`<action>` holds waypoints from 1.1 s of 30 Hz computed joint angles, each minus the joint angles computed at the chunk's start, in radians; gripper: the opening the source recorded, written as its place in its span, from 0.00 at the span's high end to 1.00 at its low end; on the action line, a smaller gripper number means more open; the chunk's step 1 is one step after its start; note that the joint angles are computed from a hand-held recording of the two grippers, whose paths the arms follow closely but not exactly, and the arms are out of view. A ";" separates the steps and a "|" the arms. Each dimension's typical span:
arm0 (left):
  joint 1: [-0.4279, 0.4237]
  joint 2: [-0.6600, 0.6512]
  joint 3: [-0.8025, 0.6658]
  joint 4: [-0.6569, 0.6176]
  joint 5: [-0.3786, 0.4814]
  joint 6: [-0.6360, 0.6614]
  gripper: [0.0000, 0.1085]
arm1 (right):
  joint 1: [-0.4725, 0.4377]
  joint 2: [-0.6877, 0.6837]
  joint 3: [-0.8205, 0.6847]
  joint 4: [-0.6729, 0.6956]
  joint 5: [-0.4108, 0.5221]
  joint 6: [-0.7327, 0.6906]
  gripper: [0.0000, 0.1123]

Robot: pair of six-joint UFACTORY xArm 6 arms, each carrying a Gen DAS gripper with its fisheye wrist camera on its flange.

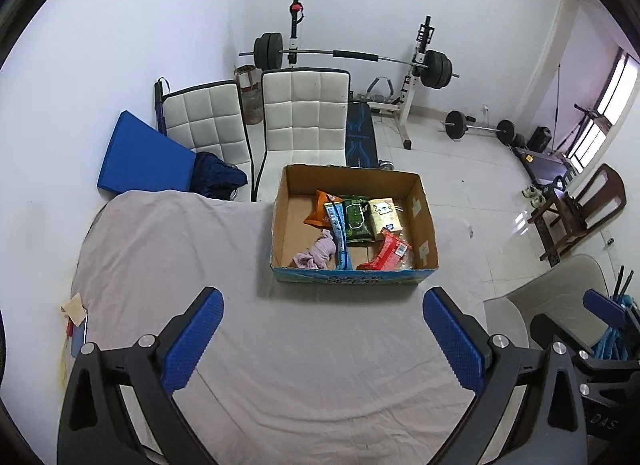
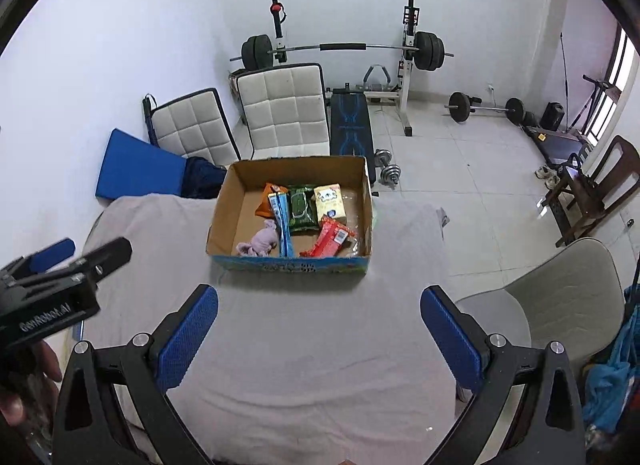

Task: Organize soft objects

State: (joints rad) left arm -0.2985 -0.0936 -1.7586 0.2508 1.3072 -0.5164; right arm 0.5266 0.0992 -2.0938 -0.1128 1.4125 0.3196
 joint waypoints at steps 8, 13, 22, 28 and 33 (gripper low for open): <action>-0.018 -0.033 0.049 0.062 -0.041 -0.032 0.05 | -0.004 -0.036 0.060 -0.043 -0.037 0.029 0.08; -0.016 -0.031 0.047 0.077 -0.031 -0.042 0.05 | -0.014 -0.018 0.053 -0.064 -0.061 0.037 0.08; -0.014 -0.028 0.047 0.085 -0.024 -0.044 0.05 | -0.020 0.035 -0.017 -0.075 -0.067 0.027 0.08; -0.015 -0.034 0.061 0.086 -0.029 -0.050 0.05 | -0.010 0.040 -0.024 -0.089 -0.071 0.023 0.08; -0.023 -0.040 0.072 0.093 -0.026 -0.066 0.05 | -0.005 0.037 -0.015 -0.099 -0.074 0.028 0.08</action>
State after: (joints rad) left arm -0.3211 -0.1337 -1.6862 0.3438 1.2814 -0.5821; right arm 0.5220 0.1359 -2.1089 -0.2122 1.3387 0.3477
